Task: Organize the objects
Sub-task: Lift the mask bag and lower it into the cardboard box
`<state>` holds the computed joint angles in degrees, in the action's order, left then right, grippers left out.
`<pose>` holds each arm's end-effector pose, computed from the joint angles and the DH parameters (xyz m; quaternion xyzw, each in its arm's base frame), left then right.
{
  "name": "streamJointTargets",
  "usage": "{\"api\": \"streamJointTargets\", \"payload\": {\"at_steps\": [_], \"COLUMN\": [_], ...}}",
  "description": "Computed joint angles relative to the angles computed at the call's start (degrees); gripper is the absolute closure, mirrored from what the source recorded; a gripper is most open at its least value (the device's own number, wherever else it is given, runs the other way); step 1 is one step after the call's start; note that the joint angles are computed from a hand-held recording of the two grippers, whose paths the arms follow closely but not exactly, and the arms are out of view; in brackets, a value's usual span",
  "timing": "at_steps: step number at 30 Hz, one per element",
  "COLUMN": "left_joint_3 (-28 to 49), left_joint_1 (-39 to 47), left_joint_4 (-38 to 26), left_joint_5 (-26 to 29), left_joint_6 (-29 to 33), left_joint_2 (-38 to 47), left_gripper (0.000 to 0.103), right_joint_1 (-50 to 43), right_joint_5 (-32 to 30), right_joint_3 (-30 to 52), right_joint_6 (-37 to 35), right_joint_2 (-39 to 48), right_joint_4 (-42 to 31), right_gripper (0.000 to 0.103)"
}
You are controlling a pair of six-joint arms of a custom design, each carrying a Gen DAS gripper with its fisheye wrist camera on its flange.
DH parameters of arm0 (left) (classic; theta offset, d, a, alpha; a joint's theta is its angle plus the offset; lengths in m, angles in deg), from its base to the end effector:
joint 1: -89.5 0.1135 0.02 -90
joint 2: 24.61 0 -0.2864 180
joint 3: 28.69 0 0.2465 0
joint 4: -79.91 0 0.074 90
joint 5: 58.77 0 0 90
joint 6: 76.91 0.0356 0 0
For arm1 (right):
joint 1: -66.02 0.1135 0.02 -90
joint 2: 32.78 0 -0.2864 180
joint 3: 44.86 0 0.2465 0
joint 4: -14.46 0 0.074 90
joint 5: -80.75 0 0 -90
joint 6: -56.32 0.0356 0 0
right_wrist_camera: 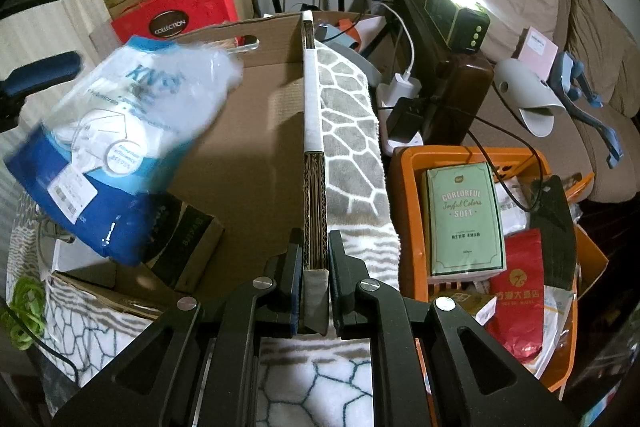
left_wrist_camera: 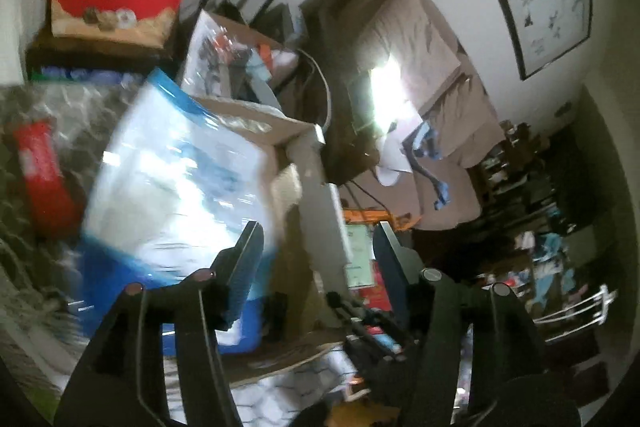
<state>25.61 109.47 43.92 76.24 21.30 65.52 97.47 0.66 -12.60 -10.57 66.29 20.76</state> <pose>0.2449 0.0622 0.1614 -0.0333 0.9136 -0.3311 0.2336 0.1874 0.1074 0.0748 -0.0481 0.9625 0.0420 0.2636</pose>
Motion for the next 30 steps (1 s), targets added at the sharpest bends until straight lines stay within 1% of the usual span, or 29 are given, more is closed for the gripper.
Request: {"api": "streamJointTargets", "payload": {"at_steps": [1,2,6,7,10,13,16,19,21,26,27,30], "left_joint_3": [-0.3,-0.4,0.4,0.6,1.7,1.4,0.7,1.0,1.3,-0.4,-0.7,-2.1], "left_joint_1": [0.9,2.1,6.9,7.8,9.5,9.4,9.3,9.6,10.1,10.4,10.7,12.2], "left_joint_4": [0.2,0.2,0.1,0.8,1.7,3.8,4.9,3.7,1.8,1.4,1.4,1.4], "left_joint_5": [-1.7,-2.9,-6.8,-8.3,-10.0,-12.8,-13.9,-13.4,-11.8,-10.4,-10.0,-8.3], "left_joint_6": [0.6,1.6,4.9,5.3,7.2,7.9,8.9,10.8,12.4,12.9,12.4,10.8], "left_joint_2": [-1.1,-1.4,0.4,1.7,5.6,7.9,9.5,11.5,12.7,11.6,11.4,11.0], "left_gripper": [0.044,0.039,0.034,0.034,0.034,0.034,0.037,0.051,0.073,0.092,0.094,0.096], "right_joint_1": [0.2,0.2,0.3,0.3,0.4,0.3,0.4,0.4,0.3,0.3,0.4,0.3], "right_joint_5": [0.2,0.2,0.5,0.4,0.4,0.4,0.5,0.4,0.4,0.4,0.4,0.4], "right_joint_3": [0.2,0.2,0.0,-0.1,0.0,-0.1,0.0,0.0,-0.2,-0.2,-0.1,-0.1], "right_joint_6": [0.1,0.1,0.0,0.0,0.1,0.0,0.1,0.1,0.0,0.1,0.1,0.0], "right_joint_2": [0.1,0.1,0.3,0.3,0.3,0.2,0.3,0.3,0.2,0.2,0.3,0.3], "right_joint_4": [-0.1,-0.1,0.2,0.3,0.2,0.1,0.1,0.1,0.3,0.3,0.2,0.2], "right_gripper": [0.092,0.092,0.092,0.092,0.092,0.092,0.092,0.092,0.092,0.092,0.092,0.092]}}
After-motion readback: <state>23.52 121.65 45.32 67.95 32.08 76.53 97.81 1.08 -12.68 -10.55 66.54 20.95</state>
